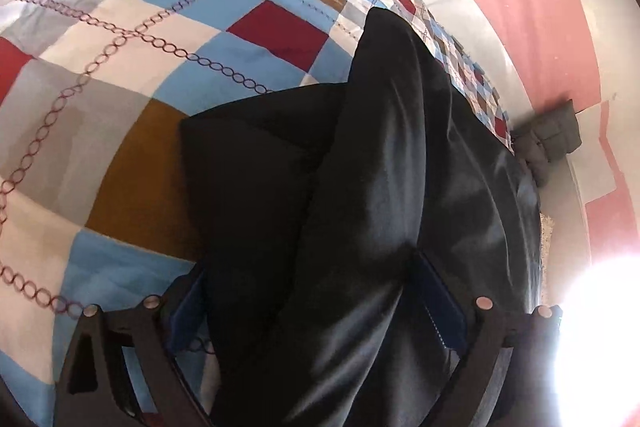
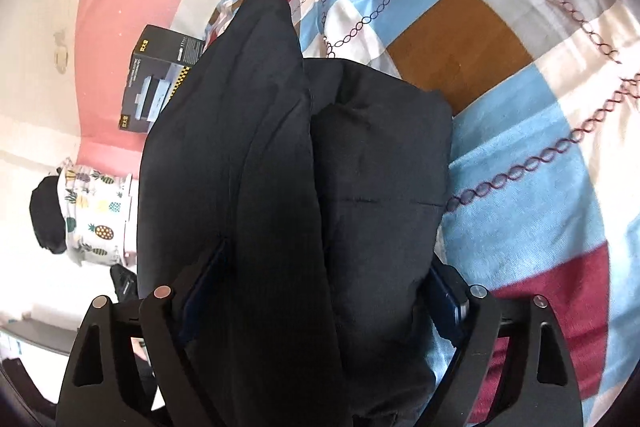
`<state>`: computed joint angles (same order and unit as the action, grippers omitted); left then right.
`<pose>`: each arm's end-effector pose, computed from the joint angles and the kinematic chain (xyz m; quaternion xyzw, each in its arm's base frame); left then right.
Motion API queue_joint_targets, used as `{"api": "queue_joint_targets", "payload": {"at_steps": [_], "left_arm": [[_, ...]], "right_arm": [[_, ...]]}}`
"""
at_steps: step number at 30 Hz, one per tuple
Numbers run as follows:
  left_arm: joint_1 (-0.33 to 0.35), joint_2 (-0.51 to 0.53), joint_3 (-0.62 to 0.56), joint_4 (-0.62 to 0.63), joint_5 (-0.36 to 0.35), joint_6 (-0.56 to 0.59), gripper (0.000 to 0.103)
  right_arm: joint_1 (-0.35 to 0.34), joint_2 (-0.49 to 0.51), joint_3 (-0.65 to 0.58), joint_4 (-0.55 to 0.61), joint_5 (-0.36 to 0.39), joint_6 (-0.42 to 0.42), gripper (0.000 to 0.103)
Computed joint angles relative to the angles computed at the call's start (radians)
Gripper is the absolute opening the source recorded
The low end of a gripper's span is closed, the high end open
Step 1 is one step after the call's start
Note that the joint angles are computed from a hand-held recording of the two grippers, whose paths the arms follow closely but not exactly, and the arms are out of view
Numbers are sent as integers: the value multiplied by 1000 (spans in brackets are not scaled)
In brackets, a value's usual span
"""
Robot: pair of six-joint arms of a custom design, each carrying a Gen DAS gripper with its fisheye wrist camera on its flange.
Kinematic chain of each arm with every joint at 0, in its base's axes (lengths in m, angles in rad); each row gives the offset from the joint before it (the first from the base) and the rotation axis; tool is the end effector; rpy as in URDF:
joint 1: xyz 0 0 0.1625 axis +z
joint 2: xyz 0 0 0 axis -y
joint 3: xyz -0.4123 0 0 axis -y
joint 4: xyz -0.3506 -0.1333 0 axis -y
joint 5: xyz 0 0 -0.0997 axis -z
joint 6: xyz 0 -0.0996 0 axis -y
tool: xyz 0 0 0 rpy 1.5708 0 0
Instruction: Fold large clothes
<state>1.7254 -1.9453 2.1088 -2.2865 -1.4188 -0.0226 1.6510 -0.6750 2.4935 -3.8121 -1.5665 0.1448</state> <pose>0.1977 -0.3048 0.4576 -0.1055 0.9538 -0.2664 0.0908 0.1628 -0.3558 0.0303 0.0311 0.9772 -0.2083 0.0256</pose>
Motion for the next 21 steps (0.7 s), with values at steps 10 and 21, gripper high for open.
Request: {"api": "queue_joint_targets", "payload": {"at_steps": [10, 21], "left_arm": [[-93, -30, 43, -21, 120, -38, 82], [-371, -151, 87, 139, 436, -150, 37]], "right_arm": [[65, -10, -30, 29, -77, 4, 63], [219, -59, -126, 219, -292, 98, 39]]}}
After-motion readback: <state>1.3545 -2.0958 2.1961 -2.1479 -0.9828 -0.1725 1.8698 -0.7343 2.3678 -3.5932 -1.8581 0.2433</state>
